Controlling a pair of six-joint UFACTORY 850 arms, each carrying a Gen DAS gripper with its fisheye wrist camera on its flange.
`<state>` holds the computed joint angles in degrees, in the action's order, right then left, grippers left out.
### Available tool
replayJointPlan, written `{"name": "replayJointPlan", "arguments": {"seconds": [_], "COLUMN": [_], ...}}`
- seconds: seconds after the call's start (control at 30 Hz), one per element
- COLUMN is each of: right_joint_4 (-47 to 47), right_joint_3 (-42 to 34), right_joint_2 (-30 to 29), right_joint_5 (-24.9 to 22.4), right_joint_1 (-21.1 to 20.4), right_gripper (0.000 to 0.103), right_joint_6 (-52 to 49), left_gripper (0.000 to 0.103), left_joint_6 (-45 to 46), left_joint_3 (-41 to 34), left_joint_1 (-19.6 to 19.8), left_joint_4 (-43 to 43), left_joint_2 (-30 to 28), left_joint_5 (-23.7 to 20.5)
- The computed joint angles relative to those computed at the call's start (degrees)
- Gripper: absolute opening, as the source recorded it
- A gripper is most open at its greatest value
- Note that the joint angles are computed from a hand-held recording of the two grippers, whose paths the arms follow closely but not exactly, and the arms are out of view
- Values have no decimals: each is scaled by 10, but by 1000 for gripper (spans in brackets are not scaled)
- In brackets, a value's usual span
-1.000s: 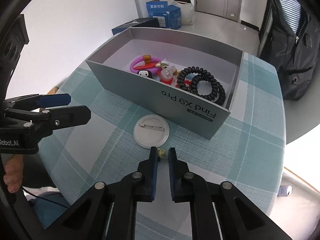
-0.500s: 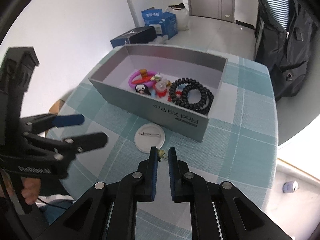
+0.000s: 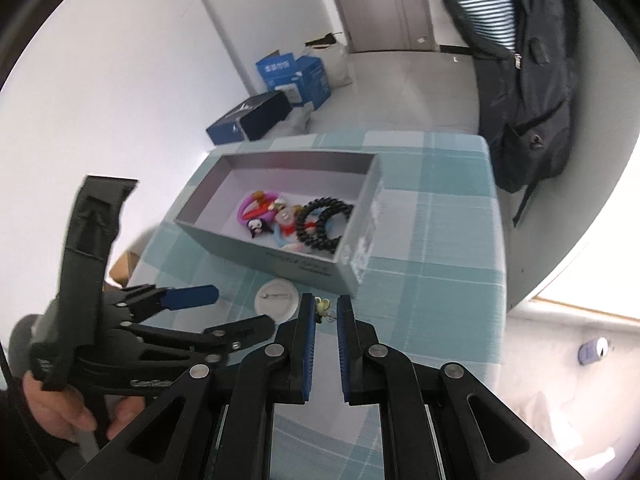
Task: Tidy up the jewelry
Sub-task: 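Lower the left gripper onto the white round badge and close, then carry the white badge and flower clip over the grey box with both grippers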
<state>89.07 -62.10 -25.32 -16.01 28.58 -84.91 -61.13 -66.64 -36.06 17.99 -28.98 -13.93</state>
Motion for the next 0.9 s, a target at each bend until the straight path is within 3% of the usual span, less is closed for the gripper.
{"name": "replayJointPlan", "arguments": {"seconds": [0.1,0.4,0.53,0.63,0.73,0.9], "right_joint_4": [14,50,56,60,58,45], "right_joint_3": [6,20,22,24,24,21], "right_joint_2": [5,18,21,22,20,18], "right_joint_5": [-4,-26,-32,-34,-36,-32], "right_joint_1": [-8,-25,-28,-29,-31,-28], "right_gripper": [9,9,9,10,10,10], "right_joint_6": [-14,-39,-48,-50,-44,-32], "left_gripper": [82,81,78,64,38,37], "left_joint_6": [71,-63,-85,-98,-88,-70], "left_joint_3": [-16,-70,-70,-58,-54,-59], "left_joint_1": [3,-27,-34,-34,-30,-24], "left_joint_4": [-79,102,141,158,158,141], "left_joint_2": [-11,-48,-50,-40,-35,-40], "left_joint_5": [0,-113,-128,-123,-114,-91]}}
